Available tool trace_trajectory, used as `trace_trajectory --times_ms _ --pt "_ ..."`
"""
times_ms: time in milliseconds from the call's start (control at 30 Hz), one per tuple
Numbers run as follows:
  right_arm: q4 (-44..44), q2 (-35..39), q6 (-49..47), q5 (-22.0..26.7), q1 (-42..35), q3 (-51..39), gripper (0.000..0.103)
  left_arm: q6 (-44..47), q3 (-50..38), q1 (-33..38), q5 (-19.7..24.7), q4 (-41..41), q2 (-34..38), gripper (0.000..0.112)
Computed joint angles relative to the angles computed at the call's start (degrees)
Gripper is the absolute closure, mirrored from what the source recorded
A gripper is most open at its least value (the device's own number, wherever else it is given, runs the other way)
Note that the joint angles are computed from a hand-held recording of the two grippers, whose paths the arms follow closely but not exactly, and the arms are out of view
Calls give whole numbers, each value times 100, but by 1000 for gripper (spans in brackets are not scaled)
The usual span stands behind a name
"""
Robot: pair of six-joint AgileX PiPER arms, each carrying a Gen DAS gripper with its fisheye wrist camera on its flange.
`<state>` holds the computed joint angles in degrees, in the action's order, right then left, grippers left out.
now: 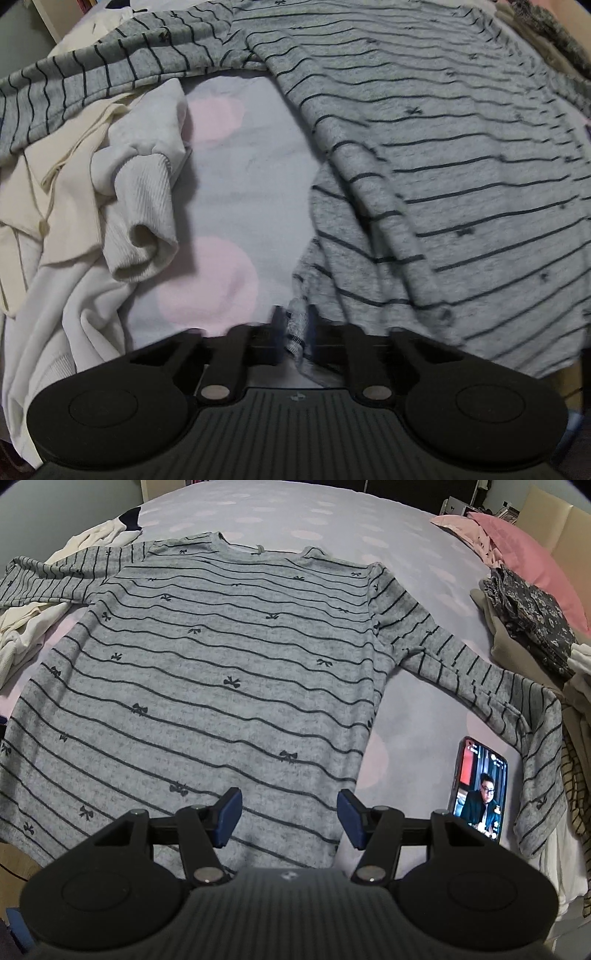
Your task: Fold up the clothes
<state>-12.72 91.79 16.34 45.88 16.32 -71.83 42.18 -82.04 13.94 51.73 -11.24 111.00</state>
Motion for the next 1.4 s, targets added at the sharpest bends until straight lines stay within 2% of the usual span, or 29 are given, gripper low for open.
trace_trajectory --times_ms 167,300,367,500,700,767,867,900,967,1000,1233,1300,1400 --pt "-62 201 161 265 44 -332 43 282 69 347 718 -397 -877 107" --pt "-88 474 172 466 139 -673 43 114 -429 761 1349 -258 -1248 107" --pt "-80 591 136 556 185 -831 43 -154 -734 855 1560 48 -1071 107" --pt "-156 709 131 634 272 -991 43 -593 -824 1016 1515 711 -638 107" --pt "58 713 61 716 156 -1011 43 -1296 -1246 867 1779 1228 285 102" --pt "231 700 2 768 51 -992 43 -1411 -1116 723 1572 1415 204 96" --pt "482 681 -108 890 -99 -964 43 -1276 -627 575 959 1316 -302 85" --pt "565 658 -173 932 -147 -935 43 -1172 -494 554 785 1156 -465 84" --pt "733 596 -314 1027 -258 -847 43 -869 -420 496 660 717 -640 74" --pt "822 557 -391 1083 -325 -789 44 -723 -403 458 638 495 -704 72" --pt "1296 127 -552 1278 -811 21 46 -329 -547 -495 663 -50 -574 71" --pt "1509 23 -676 1330 -906 271 52 -214 -565 -754 603 -124 -507 71" --pt "1869 -71 -960 1286 -954 621 52 -30 -436 -1008 381 -196 -470 71"
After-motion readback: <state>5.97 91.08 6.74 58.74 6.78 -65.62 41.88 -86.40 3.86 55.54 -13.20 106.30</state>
